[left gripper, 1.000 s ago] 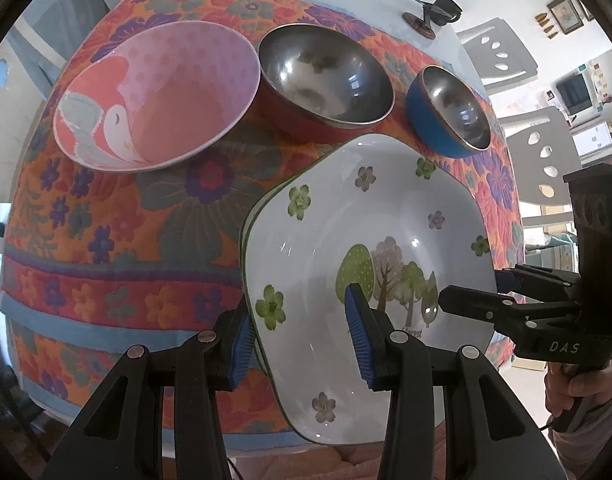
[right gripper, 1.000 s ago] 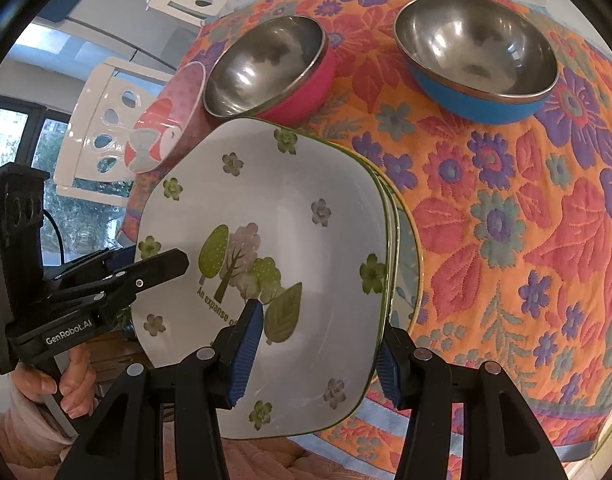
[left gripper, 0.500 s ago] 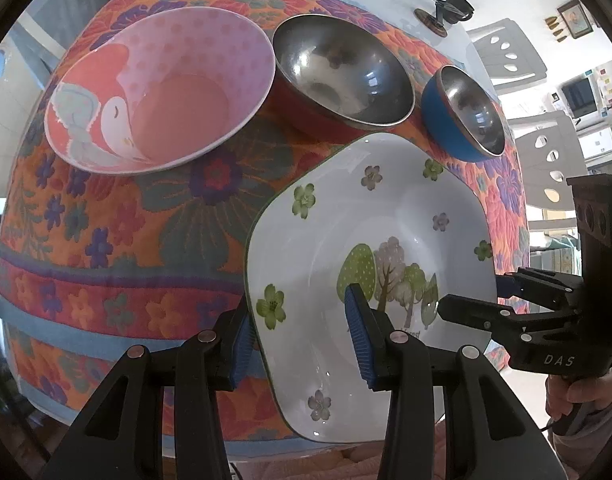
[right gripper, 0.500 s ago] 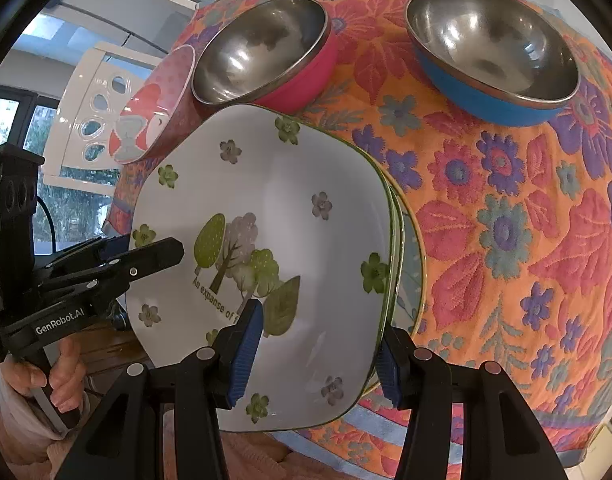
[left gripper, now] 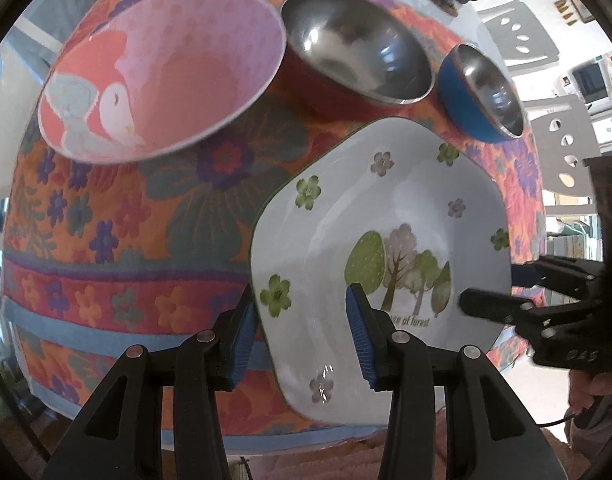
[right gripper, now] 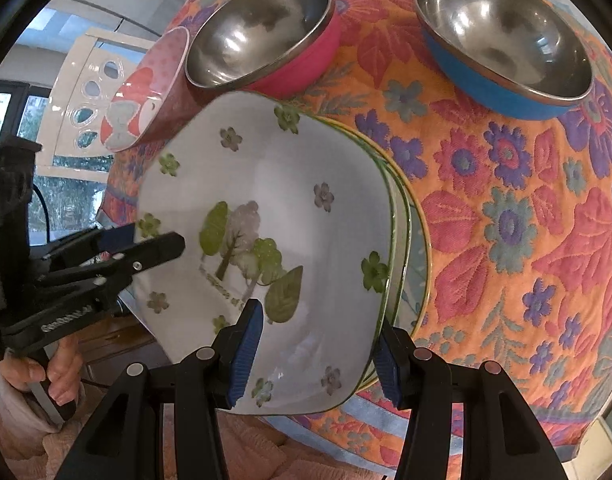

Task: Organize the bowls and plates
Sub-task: 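Open both grippers and pull them back from the plate rim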

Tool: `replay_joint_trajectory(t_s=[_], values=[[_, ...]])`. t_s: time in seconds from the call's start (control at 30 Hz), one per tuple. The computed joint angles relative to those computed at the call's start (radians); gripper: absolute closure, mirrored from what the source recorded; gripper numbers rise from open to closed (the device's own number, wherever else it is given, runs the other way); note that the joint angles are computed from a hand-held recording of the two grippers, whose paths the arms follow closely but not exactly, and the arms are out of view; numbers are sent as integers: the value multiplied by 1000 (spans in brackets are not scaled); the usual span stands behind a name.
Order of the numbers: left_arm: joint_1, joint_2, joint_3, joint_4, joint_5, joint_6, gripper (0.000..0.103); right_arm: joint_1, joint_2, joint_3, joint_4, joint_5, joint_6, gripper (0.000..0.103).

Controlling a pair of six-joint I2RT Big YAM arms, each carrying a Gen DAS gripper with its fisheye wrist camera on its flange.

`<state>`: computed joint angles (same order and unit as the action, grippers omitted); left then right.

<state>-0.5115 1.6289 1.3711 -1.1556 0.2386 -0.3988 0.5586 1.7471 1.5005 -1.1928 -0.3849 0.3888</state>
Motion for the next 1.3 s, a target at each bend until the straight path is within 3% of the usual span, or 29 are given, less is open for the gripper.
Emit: replay_joint_trajectory(t_s=[0.2,0.4,0.53,0.77,1.3], values=[[-7,-8,-10,19,22,-10,64,-16,-10,-7,19,-16,24,52],[-4,-12,-7,13,28,-21,62,-21,-1,24,-49,14,4,51],[17,-17,13,-29,-3,-18,61,-32,-28,10,-18,-23,5,51],[39,2,67,-82,-41,-40,58,-43,-23,37,-31,-16,-23,51],[25,96,227,-180,-104,-49,57,-52,30,105,8,-85,-35,51]])
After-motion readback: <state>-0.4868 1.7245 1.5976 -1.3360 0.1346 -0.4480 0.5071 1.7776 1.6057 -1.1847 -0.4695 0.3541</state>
